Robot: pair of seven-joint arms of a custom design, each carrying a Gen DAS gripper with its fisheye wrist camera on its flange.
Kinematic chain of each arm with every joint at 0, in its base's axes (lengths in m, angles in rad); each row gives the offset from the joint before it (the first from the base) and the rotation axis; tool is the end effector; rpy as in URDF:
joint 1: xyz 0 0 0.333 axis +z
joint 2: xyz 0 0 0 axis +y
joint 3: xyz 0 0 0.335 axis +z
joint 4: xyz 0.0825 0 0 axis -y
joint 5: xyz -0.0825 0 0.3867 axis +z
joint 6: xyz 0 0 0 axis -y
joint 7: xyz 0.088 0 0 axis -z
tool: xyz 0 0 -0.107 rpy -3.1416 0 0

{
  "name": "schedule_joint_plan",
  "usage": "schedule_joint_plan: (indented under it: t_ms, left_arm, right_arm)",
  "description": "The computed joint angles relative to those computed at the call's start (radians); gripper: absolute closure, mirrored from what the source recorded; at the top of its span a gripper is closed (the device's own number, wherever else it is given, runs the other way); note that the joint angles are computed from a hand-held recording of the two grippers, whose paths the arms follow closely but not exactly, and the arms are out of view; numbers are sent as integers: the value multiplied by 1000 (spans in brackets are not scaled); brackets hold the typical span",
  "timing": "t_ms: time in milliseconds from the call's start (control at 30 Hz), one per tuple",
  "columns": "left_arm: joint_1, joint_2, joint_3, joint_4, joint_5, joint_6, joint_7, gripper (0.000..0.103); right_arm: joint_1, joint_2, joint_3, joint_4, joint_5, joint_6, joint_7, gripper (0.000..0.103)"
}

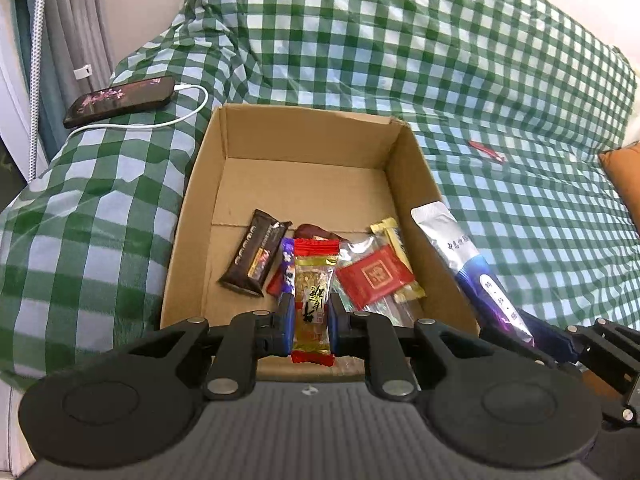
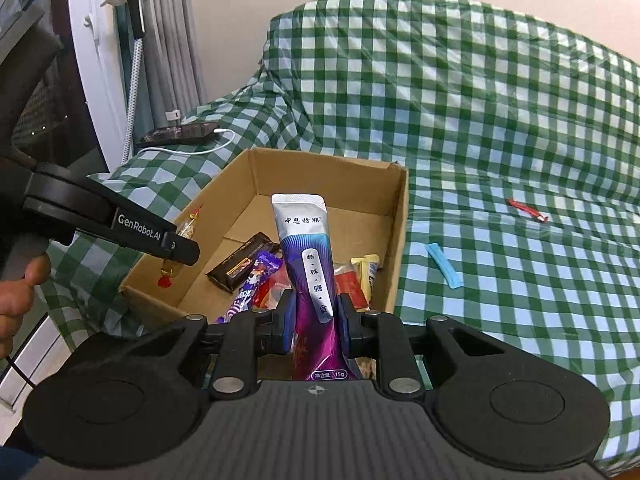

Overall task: Organize snacks
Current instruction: 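Open both tools to drop the orange candy and pink-purple tube into the box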

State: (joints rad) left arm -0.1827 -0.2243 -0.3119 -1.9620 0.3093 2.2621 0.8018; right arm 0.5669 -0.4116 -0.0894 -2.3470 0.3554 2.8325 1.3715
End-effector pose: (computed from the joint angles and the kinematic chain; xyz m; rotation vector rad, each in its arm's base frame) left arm 0.4659 -0.2617 0.6420 -1.9906 1.7514 -0.6083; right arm 0.4288 0.1946 0.6097 -1.8560 1.2586 -0.3610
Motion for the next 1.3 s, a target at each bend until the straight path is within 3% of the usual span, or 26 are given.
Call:
schedule_joint_plan:
  t_ms: [200, 533, 933, 967, 1000, 1033, 1067, 1100, 1133, 1167, 1300]
  left_arm:
    - [6, 99, 22, 75, 28, 0, 2, 85]
    - [-21, 244, 84, 193, 84, -11, 7, 85]
    - [-47, 338, 135, 260, 90, -57, 29, 84]
    - [-48, 343, 137, 263, 88, -62, 31, 82]
    - [-48, 347, 138, 268, 78, -70, 44, 63]
    - [-48, 351, 139, 277, 66, -91, 53, 27]
    - [-52, 351, 142, 283, 69, -111, 40, 8]
    - [-57, 343, 145, 275, 90, -111, 8, 1]
    - [-61, 321, 147, 247, 117, -94, -27, 0]
    - [-61, 303, 144, 229, 130, -87, -38, 0]
    - [-49, 251, 126, 214, 62, -139, 5, 0]
  right_arm:
    - [15, 128, -19, 98, 82, -2, -67, 80]
    - [-91, 308, 75, 249, 174, -15, -113, 80]
    - [-200, 417, 176, 336, 157, -42, -57, 79]
    - [-204, 425, 181, 344, 161, -46, -55, 77]
    - [-209, 431, 186, 351, 178, -55, -66, 74]
    - [-213, 433, 190, 353, 169, -57, -54, 71]
    - [-215, 431, 193, 350, 141, -52, -24, 55]
    - [-216, 425, 194, 344, 105, -45, 9, 45]
    - [-217, 414, 196, 333, 82, -36, 28, 31]
    - [-217, 401, 196, 321, 80, -30, 26, 25]
    - [-209, 327, 178, 272, 102, -39, -24, 20]
